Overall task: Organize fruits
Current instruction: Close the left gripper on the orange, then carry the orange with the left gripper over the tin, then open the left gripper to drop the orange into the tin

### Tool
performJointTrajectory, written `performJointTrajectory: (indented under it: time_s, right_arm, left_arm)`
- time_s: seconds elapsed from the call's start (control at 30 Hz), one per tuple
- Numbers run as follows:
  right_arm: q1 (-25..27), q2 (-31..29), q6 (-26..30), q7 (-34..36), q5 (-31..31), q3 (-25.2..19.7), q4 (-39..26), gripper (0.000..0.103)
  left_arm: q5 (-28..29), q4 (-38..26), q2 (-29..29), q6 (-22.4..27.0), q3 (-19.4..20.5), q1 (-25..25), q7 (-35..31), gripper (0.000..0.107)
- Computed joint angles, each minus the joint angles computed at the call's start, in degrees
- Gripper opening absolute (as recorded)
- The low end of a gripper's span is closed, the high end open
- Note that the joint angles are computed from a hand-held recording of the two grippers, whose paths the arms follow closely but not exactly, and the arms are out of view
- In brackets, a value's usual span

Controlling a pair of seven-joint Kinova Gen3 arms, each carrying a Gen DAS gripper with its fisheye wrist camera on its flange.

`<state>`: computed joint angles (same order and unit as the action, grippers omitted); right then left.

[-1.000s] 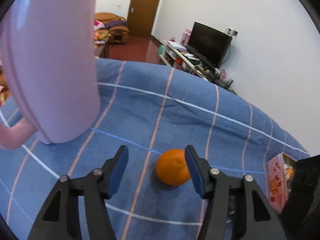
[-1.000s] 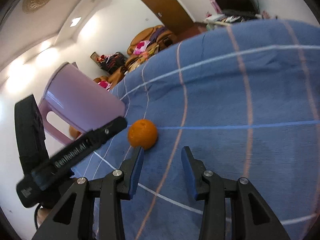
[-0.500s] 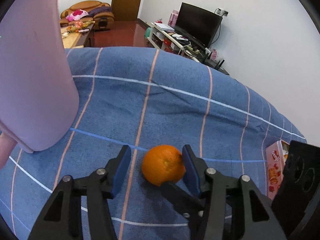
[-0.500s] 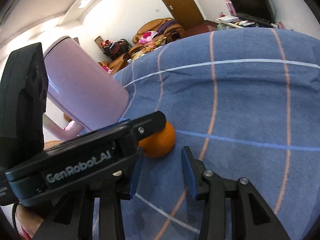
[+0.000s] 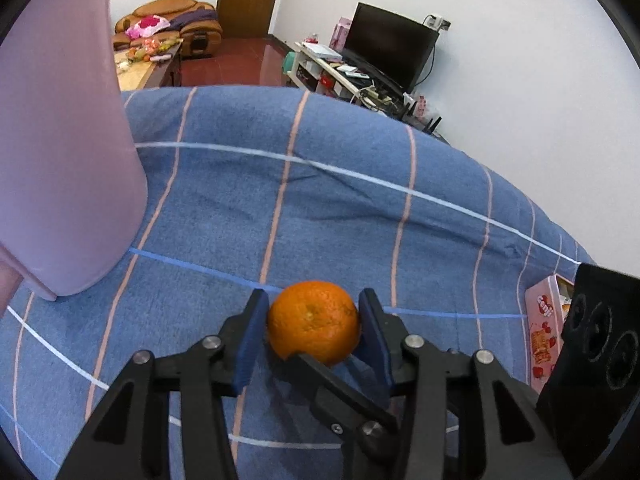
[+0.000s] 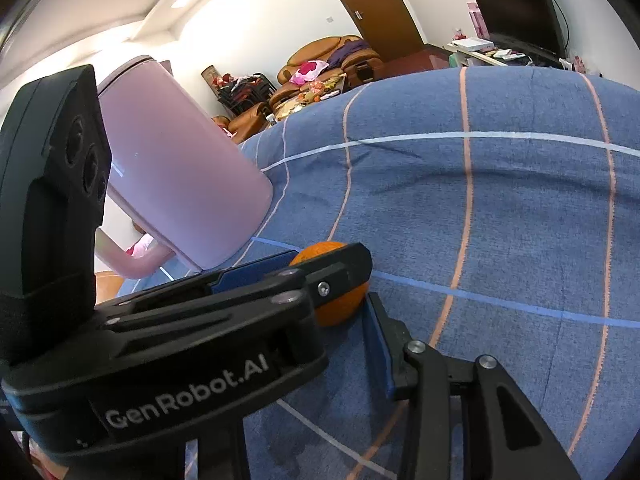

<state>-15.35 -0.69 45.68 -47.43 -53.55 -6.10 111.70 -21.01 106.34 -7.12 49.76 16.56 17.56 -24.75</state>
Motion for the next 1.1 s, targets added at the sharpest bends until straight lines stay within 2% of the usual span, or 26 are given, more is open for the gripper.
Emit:
performJointTrajectory:
  time_s: [0.13,0.33,0.53,0.67,0.8,0.9,1.0,1.1]
  right_arm:
    - [0.6,-3.1,0.4,0.6,-0.9,1.1,1.2,0.041]
    - [1.9,-8.3,3.2,0.2,0.6,5.1,2.0,0.041]
    - [5.6,-14.0,9.6,2.6,4.1,12.9,2.3,0.041]
    - [9.2,-16.4,14.1,6.3,7.0,19.4,1.3,0.041]
    - [12.8,-15.3,17.9,10.8,7.3,25.6,-0.1,0.041]
    - [16.4,-11.3,22.1,15.4,5.5,30.8,-1.2,0.041]
    - [19.8,-7.9,25.3,18.6,4.4,33.1,-1.9,0.041]
    - [22.6,-5.5,26.9,21.1,3.0,33.4,-1.7,0.041]
  left_arm:
    - [-0.8,-0.9,-1.3,1.3,1.6,0.6,1.1,0.049]
    - [-5.1,-6.5,0.9,5.5,5.9,4.1,4.0,0.049]
    - [-9.8,-15.0,7.1,8.3,8.2,12.0,6.6,0.049]
    - [-15.2,-22.4,13.8,10.3,9.0,18.8,8.4,0.049]
    - [-19.9,-31.4,22.0,13.6,8.0,25.6,7.6,0.049]
    - [-20.1,-37.8,27.7,15.4,6.7,28.9,5.0,0.049]
    - [-18.4,-41.5,31.0,16.2,5.2,30.6,3.0,0.049]
    - [-17.7,-44.2,33.1,17.4,3.3,32.9,1.7,0.049]
